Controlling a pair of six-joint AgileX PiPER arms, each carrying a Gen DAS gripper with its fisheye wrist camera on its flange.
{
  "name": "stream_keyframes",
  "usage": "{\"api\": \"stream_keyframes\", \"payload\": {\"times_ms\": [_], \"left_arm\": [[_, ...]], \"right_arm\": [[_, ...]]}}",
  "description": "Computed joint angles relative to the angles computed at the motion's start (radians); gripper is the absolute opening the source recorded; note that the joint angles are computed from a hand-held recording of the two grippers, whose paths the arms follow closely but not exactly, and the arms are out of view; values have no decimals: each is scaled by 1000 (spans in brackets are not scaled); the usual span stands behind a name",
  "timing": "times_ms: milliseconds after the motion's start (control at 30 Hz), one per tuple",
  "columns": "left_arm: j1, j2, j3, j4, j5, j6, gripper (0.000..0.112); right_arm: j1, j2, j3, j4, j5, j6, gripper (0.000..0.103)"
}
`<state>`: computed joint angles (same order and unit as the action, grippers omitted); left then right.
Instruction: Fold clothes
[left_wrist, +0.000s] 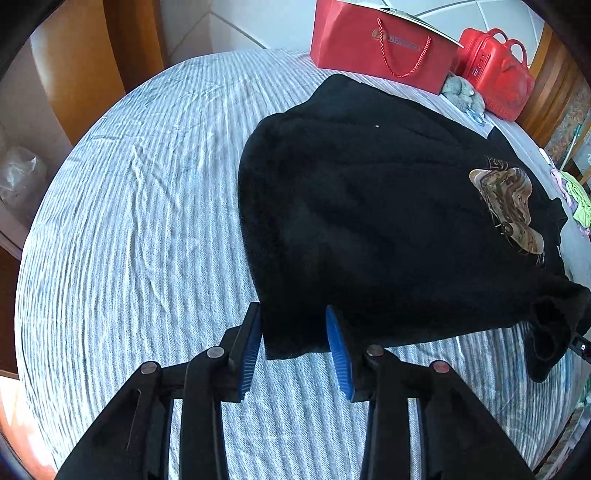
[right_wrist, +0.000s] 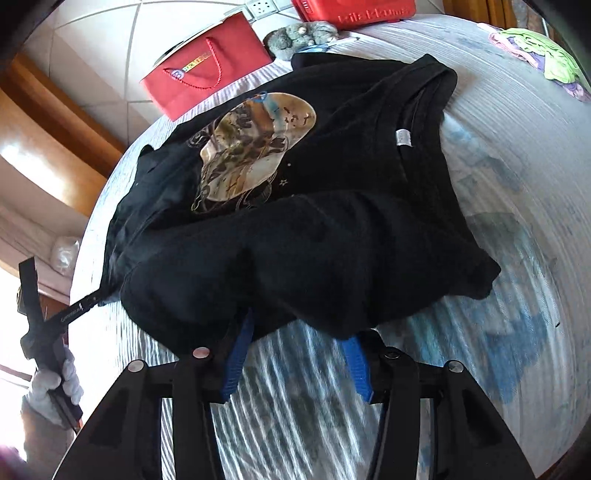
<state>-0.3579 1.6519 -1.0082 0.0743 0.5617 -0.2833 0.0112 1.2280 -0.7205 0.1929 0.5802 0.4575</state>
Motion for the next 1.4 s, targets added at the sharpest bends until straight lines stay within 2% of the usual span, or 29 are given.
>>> {"api": "stream_keyframes", "payload": {"times_ms": [33,67,167,267,367,467,533,600,633,667,733,767,900,1000,1033,1067,1100,1167,1233,1300,1367,1400], "left_arm": [[6,-12,6,-15,3,14,10],[13,-26,13,-33,6,33,8],[40,-91,41,-98,27,114,7],[68,-186,79,-163,65,202,7],[81,-249,107,-176,110,242,7],[70,-226,88,-192,158,235,11],[48,-226,104,-173,175,196,12],[49,-256,131,-175,171,190,14],[51,-277,143,-187,166,199,22],[51,-293,152,-191,160,199,35],[44,-312,168,-191,142,190,45],[39,-312,172,-189,134,186,45],[19,-272,181,-180,103,169,45],[-12,-233,187,-169,77,135,43],[-38,-225,189,-122,74,82,26],[-58,-228,193,-68,75,36,8],[-69,-243,199,-55,76,22,8],[-52,-287,195,-105,107,74,7],[-35,-353,182,-131,154,118,7],[-20,-386,141,-149,190,143,7],[4,-376,80,-183,217,178,7],[2,-320,25,-175,216,170,7]], "right_arm": [[-7,7,0,15,-20,-12,3],[-4,11,-14,0,-11,-11,1],[-14,-68,-45,45,91,-107,1],[-30,-208,-71,45,268,-154,1],[-74,-330,-72,3,448,-130,1],[-174,-404,-34,-6,567,-164,3],[-204,-411,0,-23,578,-141,6],[-178,-416,20,-40,577,-104,10],[-166,-423,32,-28,565,-103,14],[-154,-430,43,-17,552,-101,20],[-125,-442,66,3,525,-96,35],[-88,-440,78,-3,504,-73,41],[51,-419,123,-35,420,20,41],[177,-357,137,-126,354,163,41],[210,-340,142,-141,331,190,40],[219,-318,144,-128,309,178,19],[211,-306,139,-101,307,146,1],[203,-334,108,-62,343,92,1],[146,-387,44,-11,428,11,1],[22,-409,-59,48,517,-128,1],[-114,-366,-179,98,559,-268,1],[-168,-330,-231,120,552,-325,1]]}}
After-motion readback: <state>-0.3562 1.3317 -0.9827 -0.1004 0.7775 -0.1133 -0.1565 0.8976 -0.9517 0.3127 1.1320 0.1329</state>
